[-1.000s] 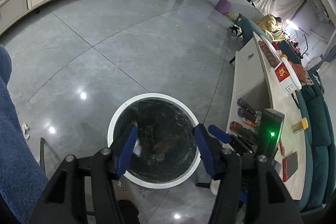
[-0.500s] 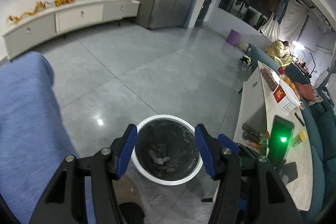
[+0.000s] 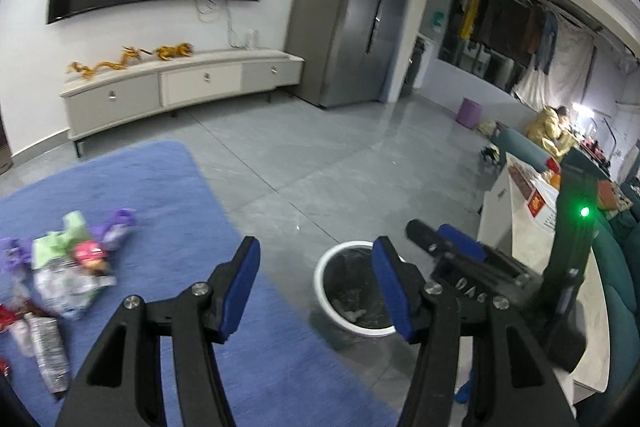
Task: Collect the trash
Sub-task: 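Return both tools to the rug and lower toward the wrappers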
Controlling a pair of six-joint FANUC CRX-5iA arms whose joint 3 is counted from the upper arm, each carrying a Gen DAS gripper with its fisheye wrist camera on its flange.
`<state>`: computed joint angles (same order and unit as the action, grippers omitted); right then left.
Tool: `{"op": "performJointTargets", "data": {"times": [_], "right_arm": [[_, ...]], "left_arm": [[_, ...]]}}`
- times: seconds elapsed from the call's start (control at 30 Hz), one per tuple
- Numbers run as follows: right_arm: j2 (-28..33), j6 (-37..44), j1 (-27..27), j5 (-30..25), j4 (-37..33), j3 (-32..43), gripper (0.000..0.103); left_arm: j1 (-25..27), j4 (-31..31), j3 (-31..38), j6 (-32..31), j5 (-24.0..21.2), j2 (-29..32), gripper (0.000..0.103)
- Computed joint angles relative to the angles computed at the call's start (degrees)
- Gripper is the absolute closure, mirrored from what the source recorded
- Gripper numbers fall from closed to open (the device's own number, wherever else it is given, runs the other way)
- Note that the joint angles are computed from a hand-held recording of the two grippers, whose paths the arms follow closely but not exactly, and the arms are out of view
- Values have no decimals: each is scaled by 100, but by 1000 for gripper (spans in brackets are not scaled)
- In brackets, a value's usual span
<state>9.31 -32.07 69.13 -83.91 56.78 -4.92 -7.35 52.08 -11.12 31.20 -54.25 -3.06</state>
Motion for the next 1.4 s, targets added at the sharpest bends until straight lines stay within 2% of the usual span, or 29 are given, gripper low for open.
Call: {"op": "performJointTargets", "data": {"times": [0.13, 0.33, 0.47, 0.63, 0.73, 0.83, 0.97, 1.1, 1.17, 1.23, 1.4], "right_arm": [[376, 444, -15, 39, 93, 577, 58], [1038, 1283, -150, 243, 100, 1583, 54], [1454, 1725, -227, 427, -2, 2155, 53], [1975, 2293, -336, 640, -225, 2895, 52], [2205, 2593, -428, 750, -387, 3205, 50], [2399, 2792, -526, 875, -570, 3437, 49], [2603, 3058, -674, 1030, -859, 3667, 49], [2747, 3280, -781, 1124, -1096, 3840, 49], [2845, 3439, -841, 1175, -1225, 3977, 48], [2950, 3628, -891, 1201, -1334, 4133, 48], [3180, 3997, -1015, 1266, -1504, 4494, 47]], "left_arm": [[569, 219, -176, -314, -172, -171, 39], [1531, 608, -334, -848, -439, -211, 37], [2104, 750, -278, -1046, -437, -97, 36], [2755, 695, -22, -1293, -110, 188, 25], [3029, 370, 221, -1367, 270, 456, 22], [3219, -361, 676, -983, 506, 860, 21], [3323, -1339, 1553, -546, 81, 1581, 20], [3290, -1432, 2245, -443, -677, 2166, 20], [3238, -1401, 2329, -568, -841, 2260, 20], [3164, -1497, 2306, -738, -846, 2278, 19], [2967, -1691, 2329, -714, -754, 2427, 19]]}}
